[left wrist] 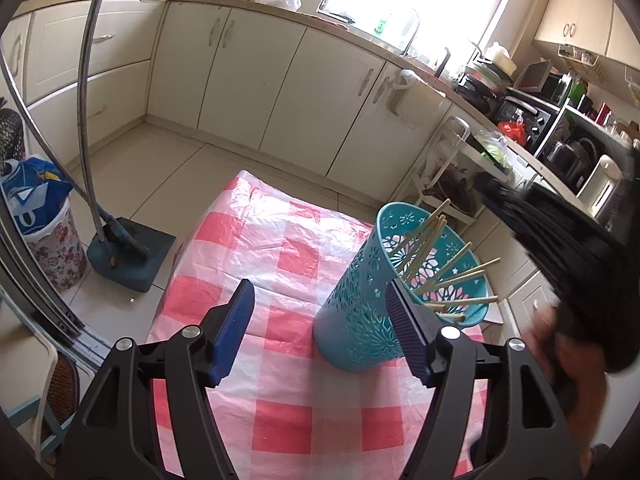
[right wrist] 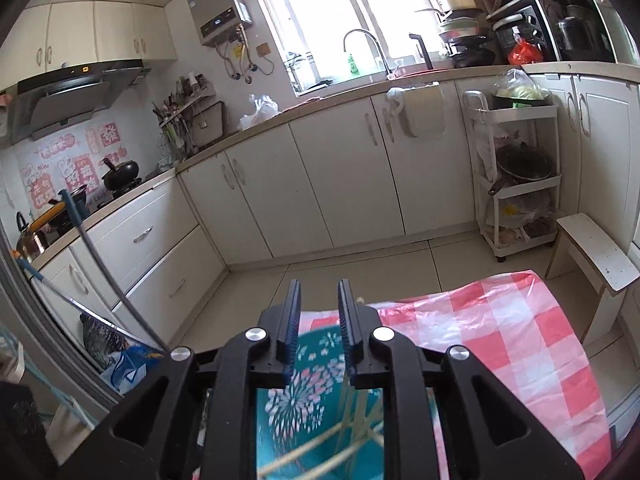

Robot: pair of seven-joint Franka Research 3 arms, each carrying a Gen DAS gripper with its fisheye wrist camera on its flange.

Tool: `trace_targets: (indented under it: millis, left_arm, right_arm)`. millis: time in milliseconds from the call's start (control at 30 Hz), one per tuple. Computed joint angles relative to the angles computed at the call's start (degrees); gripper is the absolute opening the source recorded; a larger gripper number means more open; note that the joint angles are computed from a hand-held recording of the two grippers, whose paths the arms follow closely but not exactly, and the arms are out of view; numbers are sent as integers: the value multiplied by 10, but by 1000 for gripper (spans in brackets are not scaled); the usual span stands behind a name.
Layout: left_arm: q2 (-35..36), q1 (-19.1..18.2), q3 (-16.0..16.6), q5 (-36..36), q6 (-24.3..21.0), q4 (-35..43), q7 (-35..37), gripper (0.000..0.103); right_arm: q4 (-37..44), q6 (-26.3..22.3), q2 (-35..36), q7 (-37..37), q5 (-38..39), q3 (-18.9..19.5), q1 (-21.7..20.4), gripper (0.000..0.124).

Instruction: Organize utensils

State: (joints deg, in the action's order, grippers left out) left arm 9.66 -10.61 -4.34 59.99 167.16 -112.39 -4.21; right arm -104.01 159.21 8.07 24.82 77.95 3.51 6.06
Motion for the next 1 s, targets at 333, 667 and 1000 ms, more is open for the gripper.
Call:
trace_targets:
  millis: [333,667,1000]
  left_arm:
    - [-50,-25,-39,20,-144,-23,41,95]
    - [-180,-51,-111,-128,-263,-111,185,95]
    - [-335,-73,-166,-224,-306,-196,203,95]
  right_arm:
    - [-211,-28,-167,103,-114,-51,2,66]
    - [-374,-53,-346,251,-332,-76,-3,95]
    - [-467,-132,-525,364,-458,-93,-42,95]
